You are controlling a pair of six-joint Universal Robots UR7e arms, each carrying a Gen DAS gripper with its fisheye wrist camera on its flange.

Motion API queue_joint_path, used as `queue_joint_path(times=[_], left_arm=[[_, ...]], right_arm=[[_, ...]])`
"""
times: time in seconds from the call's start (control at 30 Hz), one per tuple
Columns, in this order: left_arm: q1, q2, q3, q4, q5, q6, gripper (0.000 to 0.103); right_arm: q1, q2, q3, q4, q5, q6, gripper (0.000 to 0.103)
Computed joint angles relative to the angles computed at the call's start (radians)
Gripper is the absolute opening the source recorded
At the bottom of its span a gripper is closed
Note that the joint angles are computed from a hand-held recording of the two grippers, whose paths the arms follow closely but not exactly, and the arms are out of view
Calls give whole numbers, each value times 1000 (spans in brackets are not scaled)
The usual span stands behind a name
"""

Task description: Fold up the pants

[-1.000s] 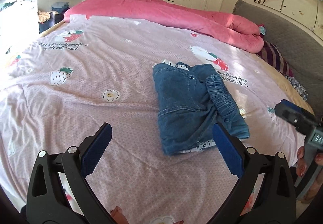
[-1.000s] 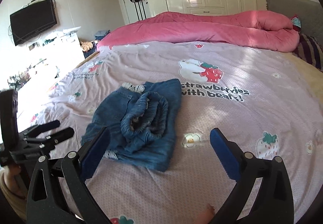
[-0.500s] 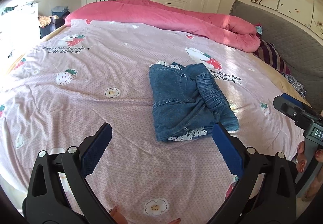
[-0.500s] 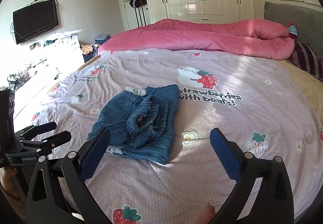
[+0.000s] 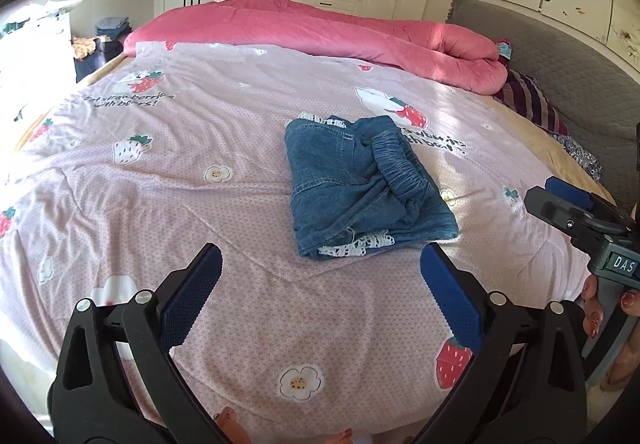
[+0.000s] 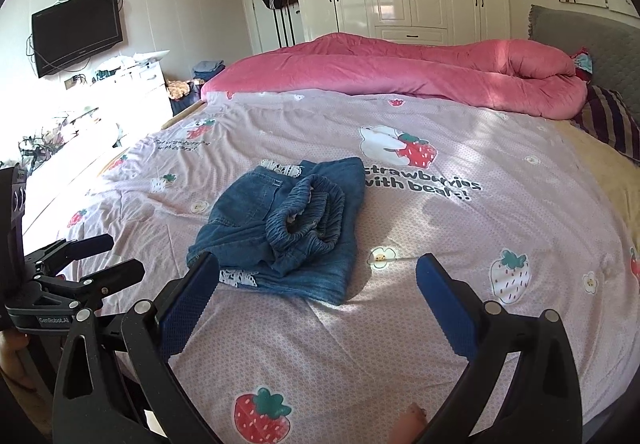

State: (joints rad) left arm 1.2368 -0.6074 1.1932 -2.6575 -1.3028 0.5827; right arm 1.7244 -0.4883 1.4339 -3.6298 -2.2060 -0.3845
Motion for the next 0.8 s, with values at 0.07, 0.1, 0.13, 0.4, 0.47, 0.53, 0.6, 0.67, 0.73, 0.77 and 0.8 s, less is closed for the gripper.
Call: queue_joint_path(times=[0.07, 0.1, 0.13, 0.4, 0.47, 0.53, 0.6, 0.67, 0.73, 0.77, 0.8], left_arm=[[3, -3, 5, 3, 3, -1, 93], [4, -5, 11, 2, 7, -4, 93], [6, -8, 18, 4, 11, -7, 93], [33, -35, 89, -21, 14, -24, 93], [33, -38, 113, -64, 33, -18, 93], [40, -38, 130, -100, 13, -32, 93], [43, -20, 111, -85, 9, -33, 93], [48, -8, 98, -72, 6, -28, 93], [45, 21, 74, -79, 76, -15, 93], [49, 28, 58, -47, 76, -45, 93], [57, 31, 45, -12, 51, -58, 93]], right_arm=[[-3, -4, 13, -1, -1, 10, 98], [-4, -5, 21, -3, -2, 18, 98], [-7, -5, 29, -7, 1, 23, 98], [-36, -12, 127, -78, 46, 93, 98], [-43, -16, 139, -68, 41, 138, 98], [-56, -14, 135, -58, 57, 191, 98], [-75, -28, 151, -62, 130, 212, 98], [-82, -23, 145, -66, 98, 180, 98], [-85, -13, 138, -85, 68, 164, 98], [-91, -16, 144, -75, 69, 187, 98], [-96, -21, 152, -64, 82, 196, 98]])
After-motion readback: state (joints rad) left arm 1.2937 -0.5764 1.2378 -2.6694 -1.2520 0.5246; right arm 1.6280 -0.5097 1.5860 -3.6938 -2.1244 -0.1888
